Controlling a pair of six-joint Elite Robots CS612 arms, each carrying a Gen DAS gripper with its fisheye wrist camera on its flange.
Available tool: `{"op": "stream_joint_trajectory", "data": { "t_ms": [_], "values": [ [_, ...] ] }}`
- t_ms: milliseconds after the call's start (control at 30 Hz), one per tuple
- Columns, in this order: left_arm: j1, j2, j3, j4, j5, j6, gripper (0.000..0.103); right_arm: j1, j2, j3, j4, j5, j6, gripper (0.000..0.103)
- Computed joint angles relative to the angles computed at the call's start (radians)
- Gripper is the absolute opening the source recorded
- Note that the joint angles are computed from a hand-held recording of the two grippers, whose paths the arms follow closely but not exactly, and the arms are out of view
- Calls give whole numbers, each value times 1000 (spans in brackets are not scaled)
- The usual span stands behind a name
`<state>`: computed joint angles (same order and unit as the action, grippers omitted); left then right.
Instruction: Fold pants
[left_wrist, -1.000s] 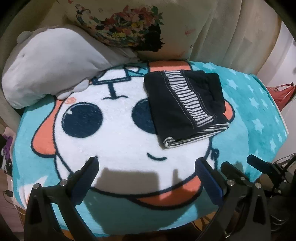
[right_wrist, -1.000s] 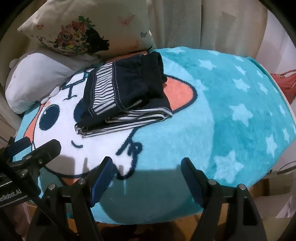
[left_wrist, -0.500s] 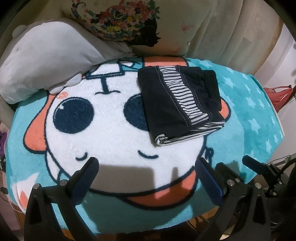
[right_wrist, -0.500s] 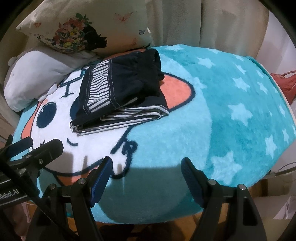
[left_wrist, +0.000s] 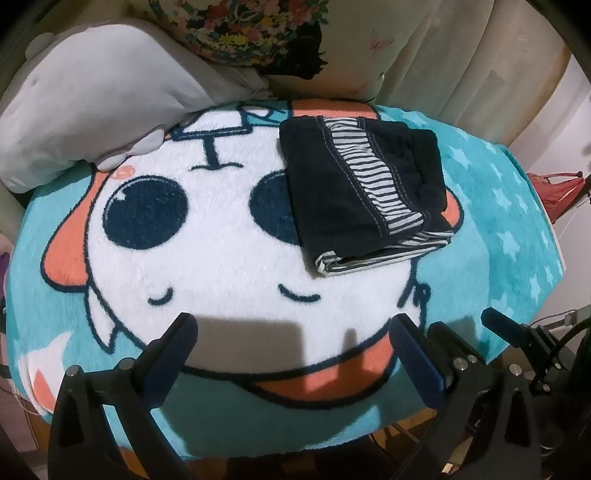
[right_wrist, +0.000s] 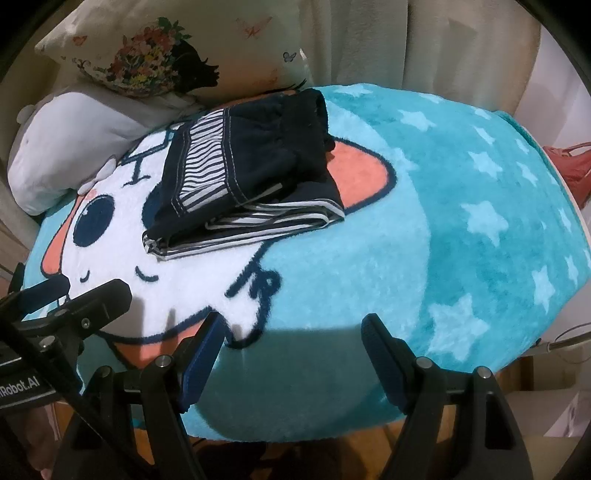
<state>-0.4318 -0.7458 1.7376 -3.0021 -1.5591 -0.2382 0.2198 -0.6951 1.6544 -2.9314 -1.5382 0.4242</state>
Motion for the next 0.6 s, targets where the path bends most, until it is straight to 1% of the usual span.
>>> {"op": "stream_joint_trajectory", "data": {
  "t_ms": [400,567,600],
  "values": [
    [2,3,-5,27,0,-15,103,-4,3,-4,5,8,5,81],
    [8,5,-14,50,-9,-35,103,-13,3,-1,-3,11,14,81],
    [11,6,-16,52,-22,-42,103,-17,3,-1,-6,11,19,81]
  ]
}}
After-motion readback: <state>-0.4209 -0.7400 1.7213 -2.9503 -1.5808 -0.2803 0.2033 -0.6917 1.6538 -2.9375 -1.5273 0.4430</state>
